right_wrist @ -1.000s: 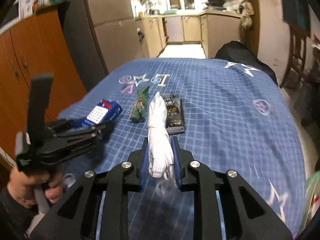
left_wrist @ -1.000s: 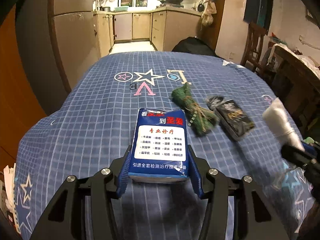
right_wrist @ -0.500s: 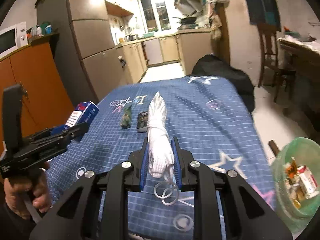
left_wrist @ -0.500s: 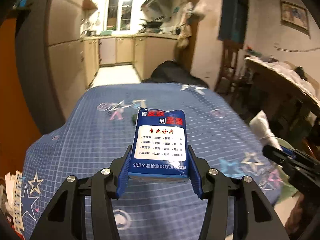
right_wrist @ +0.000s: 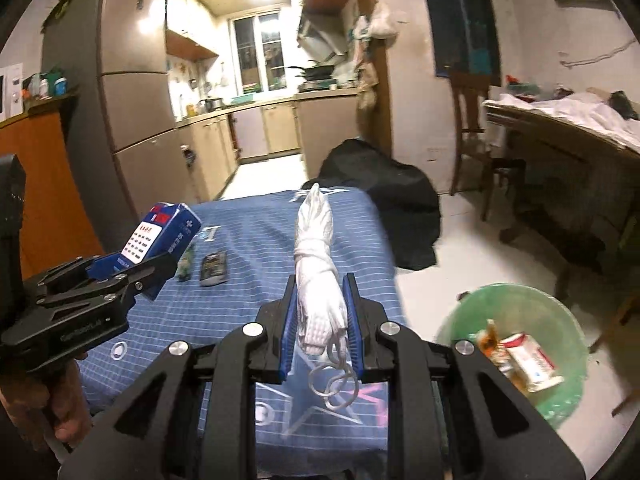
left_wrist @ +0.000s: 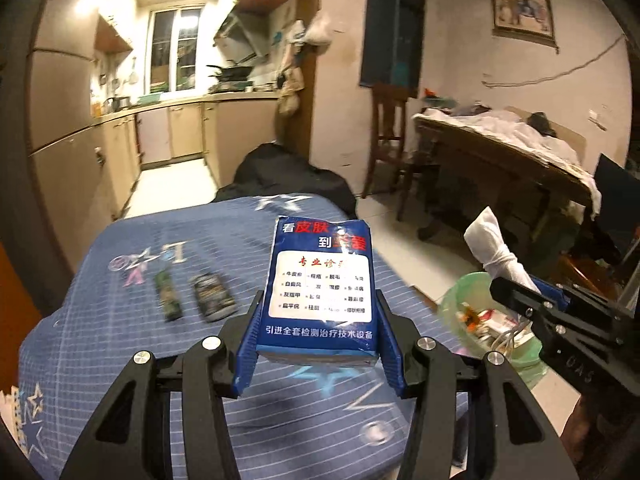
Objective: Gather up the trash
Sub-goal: 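Carry the medicine box and white glove with both tools over the green bin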
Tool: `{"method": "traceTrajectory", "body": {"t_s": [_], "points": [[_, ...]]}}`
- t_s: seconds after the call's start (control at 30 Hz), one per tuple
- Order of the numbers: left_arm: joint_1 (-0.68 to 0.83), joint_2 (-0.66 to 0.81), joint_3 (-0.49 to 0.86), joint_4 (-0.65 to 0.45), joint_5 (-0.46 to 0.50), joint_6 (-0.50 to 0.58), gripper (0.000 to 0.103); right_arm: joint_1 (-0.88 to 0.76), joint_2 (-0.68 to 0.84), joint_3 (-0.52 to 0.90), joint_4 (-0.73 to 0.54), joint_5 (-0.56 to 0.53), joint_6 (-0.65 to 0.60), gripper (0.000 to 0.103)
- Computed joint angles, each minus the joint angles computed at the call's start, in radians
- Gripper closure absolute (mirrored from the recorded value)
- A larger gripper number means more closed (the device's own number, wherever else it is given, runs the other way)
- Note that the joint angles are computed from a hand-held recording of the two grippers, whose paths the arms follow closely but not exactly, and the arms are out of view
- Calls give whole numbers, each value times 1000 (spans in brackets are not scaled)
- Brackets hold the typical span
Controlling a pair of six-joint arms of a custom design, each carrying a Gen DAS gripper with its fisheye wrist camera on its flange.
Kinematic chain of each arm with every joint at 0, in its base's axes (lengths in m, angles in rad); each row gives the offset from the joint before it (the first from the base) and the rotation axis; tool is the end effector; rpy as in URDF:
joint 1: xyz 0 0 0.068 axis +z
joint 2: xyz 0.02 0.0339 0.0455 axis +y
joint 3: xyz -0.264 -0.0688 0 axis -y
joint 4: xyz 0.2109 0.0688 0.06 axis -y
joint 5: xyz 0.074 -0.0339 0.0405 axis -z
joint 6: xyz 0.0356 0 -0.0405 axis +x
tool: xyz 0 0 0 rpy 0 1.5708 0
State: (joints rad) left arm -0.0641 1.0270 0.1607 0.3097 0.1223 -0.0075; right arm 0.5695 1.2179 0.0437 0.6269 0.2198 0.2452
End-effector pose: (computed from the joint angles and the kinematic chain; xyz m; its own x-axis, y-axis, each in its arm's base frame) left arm 0.1579 -0.0145 0.1598 -0.5285 0.0265 -0.8485 0.1630 0.9841 -0.0708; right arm 0.1376 0.0789 0.1333 -0.5148 -0.0483 -0.8559 -0.2520 0.9628 0.0972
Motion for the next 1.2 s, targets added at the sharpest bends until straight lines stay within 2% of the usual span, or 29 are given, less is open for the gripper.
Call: {"method": "traceTrajectory", "body": {"t_s": [0.17, 0.4, 0.6, 0.8, 0.97, 1.2], "points": [[-336, 109, 69, 49, -228, -140, 51, -193, -168, -6, -162, -96, -87, 83], [-569, 364, 225, 114, -351, -238, 51, -554, -241, 5, -260, -317, -247, 83], [-646, 574, 363, 147, -368, -246, 51, -860, -136, 46, -242, -513, -389, 83], [-686, 758, 511, 142, -353, -238, 51, -1014, -1, 83, -204, -590, -472, 83], [-688, 899, 660, 89, -305, -223, 51, -1089, 181, 134, -153, -613, -514, 83], [-666, 1049, 830, -16, -215, -191, 51, -1109, 349, 229, -196, -588, -559, 83]]}}
